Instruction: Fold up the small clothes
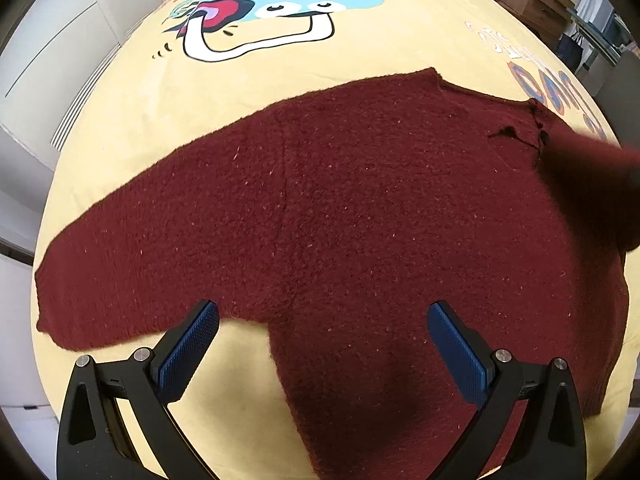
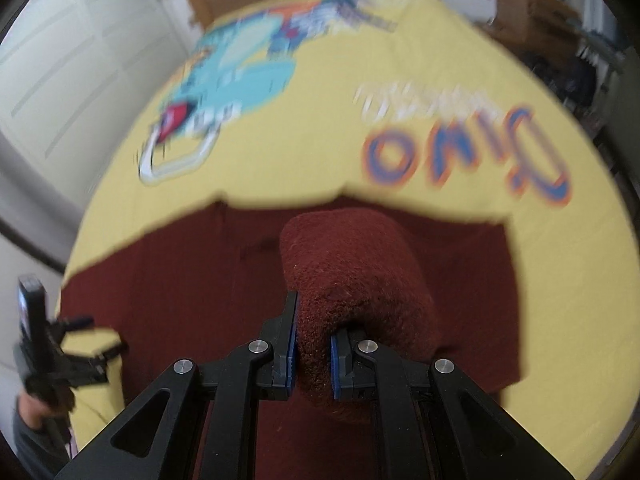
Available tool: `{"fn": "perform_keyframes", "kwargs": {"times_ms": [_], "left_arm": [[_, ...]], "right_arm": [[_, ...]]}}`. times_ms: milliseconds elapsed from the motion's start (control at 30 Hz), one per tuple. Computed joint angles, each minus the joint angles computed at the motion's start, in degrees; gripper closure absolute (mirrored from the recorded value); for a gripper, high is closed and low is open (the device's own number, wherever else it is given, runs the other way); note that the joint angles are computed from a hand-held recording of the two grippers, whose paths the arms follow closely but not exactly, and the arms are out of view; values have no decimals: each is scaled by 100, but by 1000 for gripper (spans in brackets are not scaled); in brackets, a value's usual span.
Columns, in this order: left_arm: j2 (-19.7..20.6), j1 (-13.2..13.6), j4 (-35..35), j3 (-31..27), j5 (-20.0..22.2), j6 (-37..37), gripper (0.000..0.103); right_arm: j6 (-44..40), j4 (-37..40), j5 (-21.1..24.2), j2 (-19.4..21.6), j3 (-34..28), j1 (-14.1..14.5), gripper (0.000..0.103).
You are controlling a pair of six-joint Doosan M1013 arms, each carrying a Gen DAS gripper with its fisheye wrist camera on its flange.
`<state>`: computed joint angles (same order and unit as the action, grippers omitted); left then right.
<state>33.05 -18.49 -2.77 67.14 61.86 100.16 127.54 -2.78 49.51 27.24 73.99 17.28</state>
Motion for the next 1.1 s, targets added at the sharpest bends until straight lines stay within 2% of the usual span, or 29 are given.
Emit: {"fn": "perform_keyframes", "kwargs": {"times_ms": [233, 333, 367, 400, 433, 667, 800, 933, 1100], "left_arm": [[-60, -18, -14, 63, -38, 37, 1], [-74, -52, 9, 73, -24, 46, 1], [-82, -60, 0, 77, -17, 50, 1], [-87, -70, -1, 76, -11, 48, 1], [-94, -84, 18, 74, -1, 43, 1], [-137, -302, 302, 33, -9, 164, 1], [-147, -502, 89, -8, -5, 378, 1], [-103, -817, -68, -116, 94, 752, 1], [-139, -1269, -80, -64, -262, 1614, 1]], "right_arm": [[-275, 486, 376, 260, 116, 139, 87], [-321, 532, 586, 347, 67, 158, 77], [-286, 508, 634, 360, 53, 156, 58], [-241, 489, 692, 372, 47, 150, 30], [-213, 491, 683, 361, 69, 142, 20], [-179, 564, 289, -164, 753, -16, 19], [206, 308, 129, -504, 1193, -77, 19], [449, 200, 69, -714, 1545, -134, 19], [570, 372, -109, -859, 1898, -237, 19]]}}
